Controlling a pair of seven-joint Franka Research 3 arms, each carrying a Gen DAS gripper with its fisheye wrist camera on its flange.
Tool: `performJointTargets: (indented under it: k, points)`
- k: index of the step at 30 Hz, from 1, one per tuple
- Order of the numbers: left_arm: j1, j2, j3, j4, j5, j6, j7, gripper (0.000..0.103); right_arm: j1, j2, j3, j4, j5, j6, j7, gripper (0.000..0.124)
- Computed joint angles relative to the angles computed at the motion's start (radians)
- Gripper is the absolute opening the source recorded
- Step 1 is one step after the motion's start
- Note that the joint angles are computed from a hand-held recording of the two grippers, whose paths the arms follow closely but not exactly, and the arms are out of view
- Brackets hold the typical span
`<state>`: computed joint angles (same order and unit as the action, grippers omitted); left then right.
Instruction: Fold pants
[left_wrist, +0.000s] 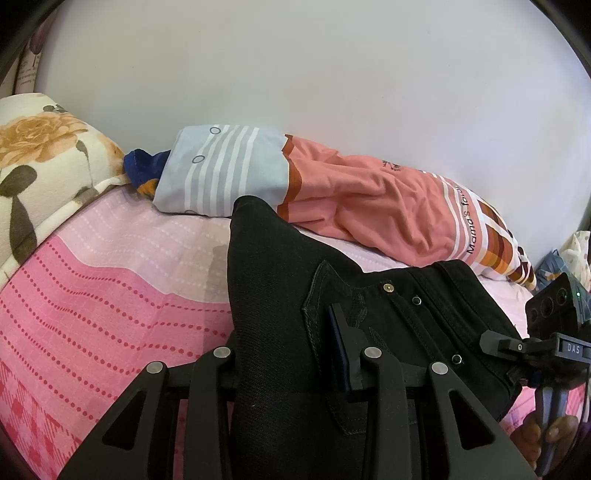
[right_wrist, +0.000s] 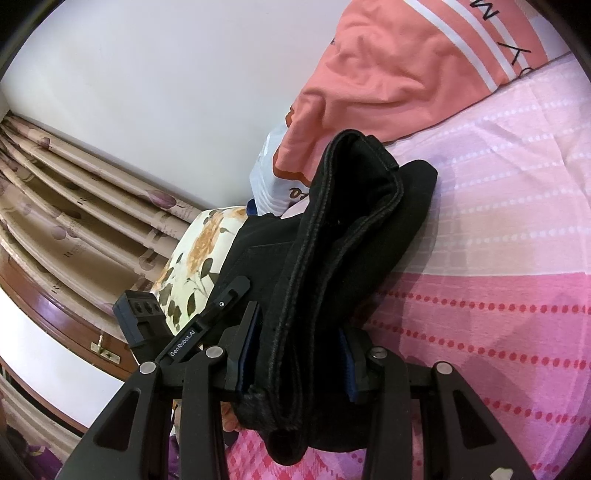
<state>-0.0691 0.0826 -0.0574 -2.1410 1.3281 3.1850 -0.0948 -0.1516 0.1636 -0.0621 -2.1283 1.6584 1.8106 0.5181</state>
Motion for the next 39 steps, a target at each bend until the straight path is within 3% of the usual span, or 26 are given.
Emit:
performJointTargets:
  k: [28,32,34,36,39]
  points:
    - [-0.003,-0.009,-0.005,-0.032,-0.216,-0.043,0.182,0.043,0.04,-0.06,-0.011,-0.038,-0.027,0.13,0.0,0.038]
    - [-0.014,-0.026,-0.007,-0.031,-0.169,-0.114,0.137,0.054,0.048,-0.073,-0.01,-0.048,-0.024,0.165,0.004,0.043]
    - [-0.024,-0.046,-0.026,-0.022,-0.101,-0.232,0.087,0.064,0.056,-0.087,-0.009,-0.057,-0.02,0.2,0.004,0.051]
    - [-0.017,-0.057,-0.041,-0.021,-0.059,-0.269,0.052,0.081,0.066,-0.106,-0.009,-0.071,-0.014,0.245,-0.003,0.071]
    - [-0.003,-0.063,-0.054,-0.025,-0.044,-0.283,0.029,0.087,0.094,-0.165,-0.004,-0.113,0.018,0.37,-0.045,0.077]
